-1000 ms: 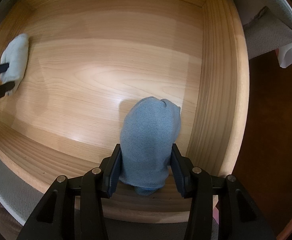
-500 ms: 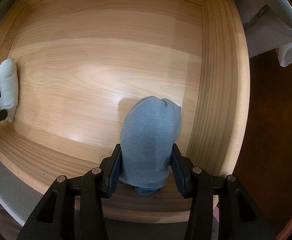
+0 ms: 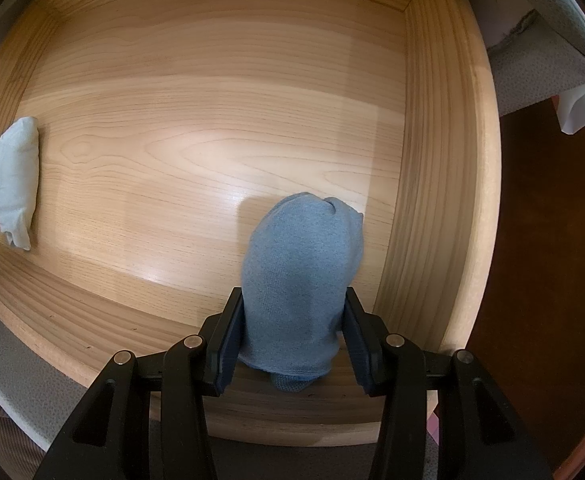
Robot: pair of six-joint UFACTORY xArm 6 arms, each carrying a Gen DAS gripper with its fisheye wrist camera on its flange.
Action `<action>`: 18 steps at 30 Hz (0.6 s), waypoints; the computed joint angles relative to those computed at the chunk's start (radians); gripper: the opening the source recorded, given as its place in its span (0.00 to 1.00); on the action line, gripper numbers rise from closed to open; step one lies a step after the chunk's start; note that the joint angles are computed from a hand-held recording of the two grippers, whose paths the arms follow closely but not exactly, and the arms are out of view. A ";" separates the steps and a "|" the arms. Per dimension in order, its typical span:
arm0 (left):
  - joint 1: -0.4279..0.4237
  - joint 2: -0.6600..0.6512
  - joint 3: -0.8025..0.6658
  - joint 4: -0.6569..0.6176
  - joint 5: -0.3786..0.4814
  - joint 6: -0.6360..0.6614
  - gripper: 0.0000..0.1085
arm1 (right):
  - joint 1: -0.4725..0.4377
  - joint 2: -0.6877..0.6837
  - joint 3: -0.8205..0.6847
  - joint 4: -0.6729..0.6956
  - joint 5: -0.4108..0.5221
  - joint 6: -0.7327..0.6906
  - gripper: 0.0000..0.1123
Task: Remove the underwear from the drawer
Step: 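Lift the pale blue underwear out of the drawer with the left tool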
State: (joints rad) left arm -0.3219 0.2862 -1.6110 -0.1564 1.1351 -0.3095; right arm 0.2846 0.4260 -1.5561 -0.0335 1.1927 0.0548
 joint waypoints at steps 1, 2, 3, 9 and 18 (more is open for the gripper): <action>0.012 0.002 -0.004 -0.006 0.007 -0.036 0.53 | -0.001 -0.001 0.002 0.000 -0.001 0.000 0.40; 0.022 0.034 -0.050 -0.010 0.021 -0.069 0.57 | -0.001 0.000 0.001 0.000 -0.002 -0.001 0.40; 0.029 0.038 -0.057 -0.008 0.034 -0.102 0.60 | 0.000 0.001 -0.001 0.001 -0.002 -0.001 0.40; 0.027 0.086 -0.105 0.028 0.115 -0.125 0.61 | -0.002 -0.003 0.005 0.004 -0.006 -0.004 0.40; 0.014 0.140 -0.109 0.051 0.125 -0.158 0.63 | -0.005 -0.006 0.008 0.006 -0.008 -0.010 0.40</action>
